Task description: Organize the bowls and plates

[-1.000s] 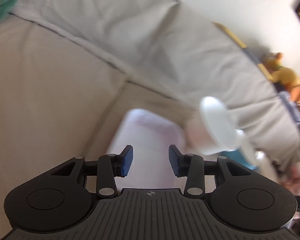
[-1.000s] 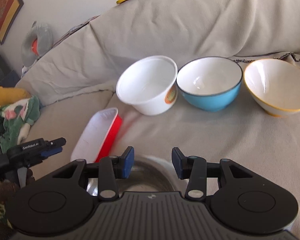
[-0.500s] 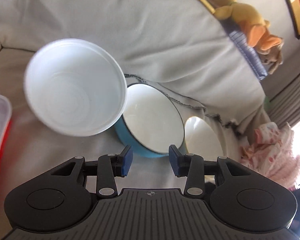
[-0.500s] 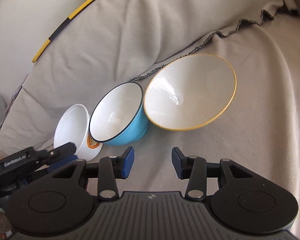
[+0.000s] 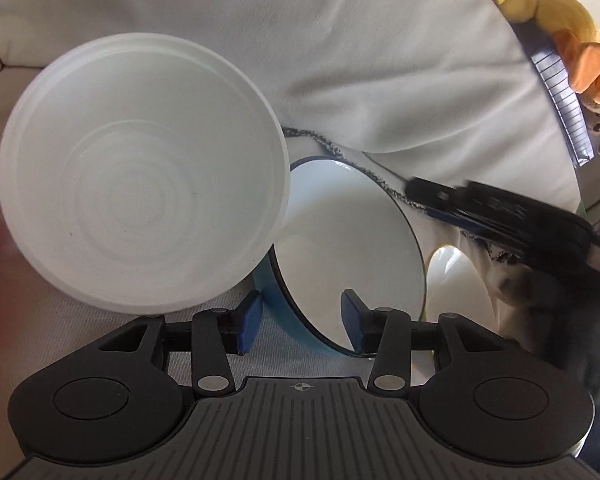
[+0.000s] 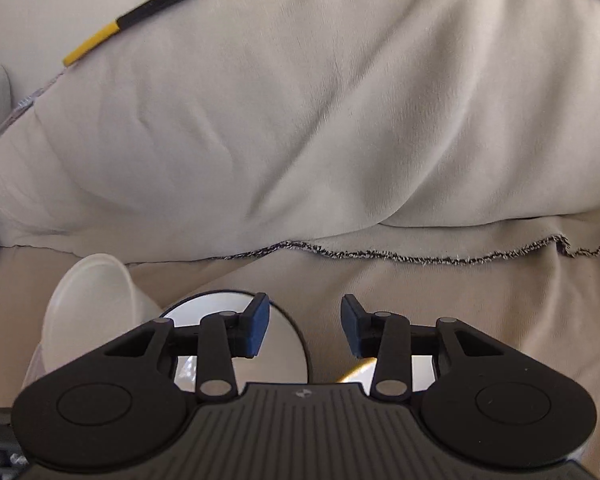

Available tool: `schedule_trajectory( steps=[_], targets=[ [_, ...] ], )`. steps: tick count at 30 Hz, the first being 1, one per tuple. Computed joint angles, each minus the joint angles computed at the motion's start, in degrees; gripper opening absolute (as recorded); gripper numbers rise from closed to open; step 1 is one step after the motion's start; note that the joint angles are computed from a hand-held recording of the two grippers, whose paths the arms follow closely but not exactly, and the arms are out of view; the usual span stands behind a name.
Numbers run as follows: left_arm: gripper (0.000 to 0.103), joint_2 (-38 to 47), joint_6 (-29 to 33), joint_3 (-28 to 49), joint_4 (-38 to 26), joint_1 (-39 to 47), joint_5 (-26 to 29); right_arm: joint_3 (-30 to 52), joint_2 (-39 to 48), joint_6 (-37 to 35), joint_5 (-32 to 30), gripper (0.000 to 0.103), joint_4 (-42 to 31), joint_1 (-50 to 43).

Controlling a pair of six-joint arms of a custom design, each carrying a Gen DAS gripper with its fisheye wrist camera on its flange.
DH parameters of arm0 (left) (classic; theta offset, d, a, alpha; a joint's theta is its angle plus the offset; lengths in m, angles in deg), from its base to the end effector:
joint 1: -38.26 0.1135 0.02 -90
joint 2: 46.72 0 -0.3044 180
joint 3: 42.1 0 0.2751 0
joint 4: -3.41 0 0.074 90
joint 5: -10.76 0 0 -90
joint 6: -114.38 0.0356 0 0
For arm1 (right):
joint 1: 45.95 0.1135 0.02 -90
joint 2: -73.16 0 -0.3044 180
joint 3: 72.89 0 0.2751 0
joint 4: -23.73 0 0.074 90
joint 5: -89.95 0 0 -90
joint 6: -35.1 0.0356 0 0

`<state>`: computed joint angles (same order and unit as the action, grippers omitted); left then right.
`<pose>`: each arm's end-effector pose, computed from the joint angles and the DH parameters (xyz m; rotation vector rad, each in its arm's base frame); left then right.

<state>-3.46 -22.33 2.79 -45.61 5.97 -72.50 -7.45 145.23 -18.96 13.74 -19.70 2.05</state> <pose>0.1223 -0.0822 0.2495 -0.2608 2.5260 -0.7451 0.1865 0.1944 0.2881 -0.1499 2.4411 0.3741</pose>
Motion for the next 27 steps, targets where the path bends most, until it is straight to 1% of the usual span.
schedule_trajectory(
  steps=[1, 4, 5, 6, 8, 10, 13, 15, 16, 18, 20, 21, 22, 24, 25, 27],
  targets=[
    [0.046, 0.5, 0.8, 0.0, 0.3, 1.0, 1.2, 0.2, 1.6, 0.3, -0.9, 0.032, 0.9, -0.7],
    [0.044, 1.1, 3.8, -0.1, 0.3, 5.2, 6.2, -0.1, 3.1, 0.4, -2.2, 0.028, 4.1, -0.8],
    [0.044, 1.0, 4.6, -0.2, 0.3, 6.2, 7.4, 0.3, 3.2, -0.5, -4.1, 0.028, 4.4, -1.2],
    [0.044, 0.3, 5.3, -0.4, -0.1, 7.1, 8.7, 0.8, 3.5, -0.8, -6.4, 0.024, 4.4, -1.2],
    [0.044, -0.7, 6.6, -0.3, -1.8, 8.3, 10.7, 2.4, 4.2, -0.9, -3.6, 0.024, 3.0, 1.5],
    [0.044, -2.2, 7.6, 0.4, -4.9, 8.5, 11.8, 3.8, 4.7, 0.3, -2.2, 0.024, 1.1, 3.8],
    [0.044, -4.7, 9.8, 1.6, -11.5, 10.7, 16.0, 4.1, 3.6, 3.8, -4.4, 0.024, -0.3, 5.4],
    [0.044, -6.6, 11.4, 2.3, -16.2, 12.6, 19.4, 4.5, 3.4, 5.7, -4.7, 0.024, -1.3, 7.3],
    [0.044, -7.7, 12.0, 2.8, -18.2, 12.6, 19.8, 4.5, 3.1, 6.3, -4.2, 0.024, -2.0, 8.7],
    [0.044, -9.9, 12.2, 3.7, -21.1, 10.6, 18.5, 4.7, 2.2, 7.0, -2.6, 0.024, -3.3, 11.7],
    [0.044, -11.9, 11.5, 4.8, -22.5, 8.4, 17.2, 4.0, 0.6, 8.3, -8.1, 0.024, -2.7, 12.8],
    [0.044, -12.2, 11.2, 5.5, -23.0, 7.7, 16.6, 4.0, 0.3, 9.4, -8.5, 0.024, -3.0, 14.3],
    [0.044, -12.5, 11.1, 5.9, -23.3, 7.6, 16.4, 5.1, 0.9, 9.9, -6.0, 0.024, -4.7, 16.8],
    [0.044, -13.0, 10.3, 6.8, -24.3, 7.0, 15.2, 7.7, 2.4, 9.5, 2.0, 0.024, -8.4, 21.9],
    [0.043, -13.6, 8.8, 7.2, -24.8, 5.3, 13.3, 8.4, 2.4, 10.2, 4.7, 0.024, -9.8, 23.5],
    [0.043, -15.2, 5.8, 7.6, -25.1, 1.4, 9.5, 8.0, 0.1, 14.0, 8.1, 0.024, -11.7, 25.4]
  ],
)
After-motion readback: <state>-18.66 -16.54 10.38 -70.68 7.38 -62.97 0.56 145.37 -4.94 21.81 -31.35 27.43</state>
